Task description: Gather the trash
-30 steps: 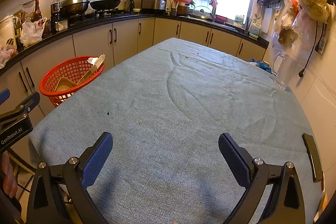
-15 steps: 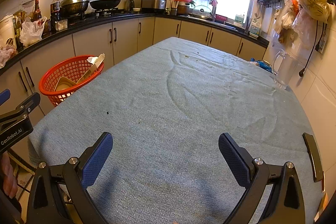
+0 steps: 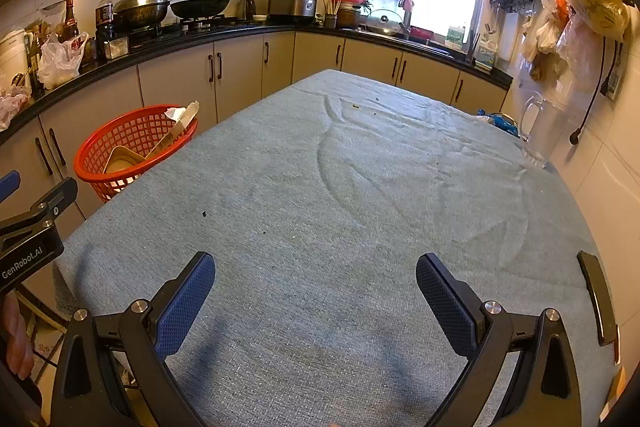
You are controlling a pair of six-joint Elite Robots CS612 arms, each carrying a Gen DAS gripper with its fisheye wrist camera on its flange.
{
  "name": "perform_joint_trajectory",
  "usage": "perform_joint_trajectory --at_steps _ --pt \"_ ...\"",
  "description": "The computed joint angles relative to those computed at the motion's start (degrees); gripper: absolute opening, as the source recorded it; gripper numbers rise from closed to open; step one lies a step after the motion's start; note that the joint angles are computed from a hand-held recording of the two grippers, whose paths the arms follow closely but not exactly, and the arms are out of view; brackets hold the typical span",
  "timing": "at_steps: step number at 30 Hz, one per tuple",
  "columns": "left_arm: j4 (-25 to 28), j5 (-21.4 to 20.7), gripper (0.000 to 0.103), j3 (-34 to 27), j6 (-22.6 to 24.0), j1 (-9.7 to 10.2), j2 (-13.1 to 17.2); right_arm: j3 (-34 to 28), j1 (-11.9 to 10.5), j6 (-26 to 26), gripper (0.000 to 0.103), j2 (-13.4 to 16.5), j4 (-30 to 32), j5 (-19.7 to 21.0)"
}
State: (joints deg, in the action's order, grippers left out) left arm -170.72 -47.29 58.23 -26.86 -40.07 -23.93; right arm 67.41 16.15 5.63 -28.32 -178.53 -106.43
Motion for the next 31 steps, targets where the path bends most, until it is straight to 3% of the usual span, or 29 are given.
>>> perform_joint_trajectory --at_steps 15,23,27,31 --pt "-0.1 -1.3 0.100 -1.1 1.6 -0.09 0.4 0.3 -0.1 0.4 0.102 0.0 -0.1 0.0" --pt "0.6 -3.6 0.100 -5.2 6.5 -0.65 2.1 2.7 -1.3 3.0 0.102 -1.1 -1.4 -1.0" --pt "3.1 -7.3 0.100 -9.9 9.4 -1.13 4.0 4.9 -2.4 6.0 0.102 -2.1 -2.2 -3.0" --pt "9.6 -15.1 0.100 -18.3 12.0 -1.43 7.3 7.0 -3.9 9.9 0.103 -3.4 -2.0 -5.9"
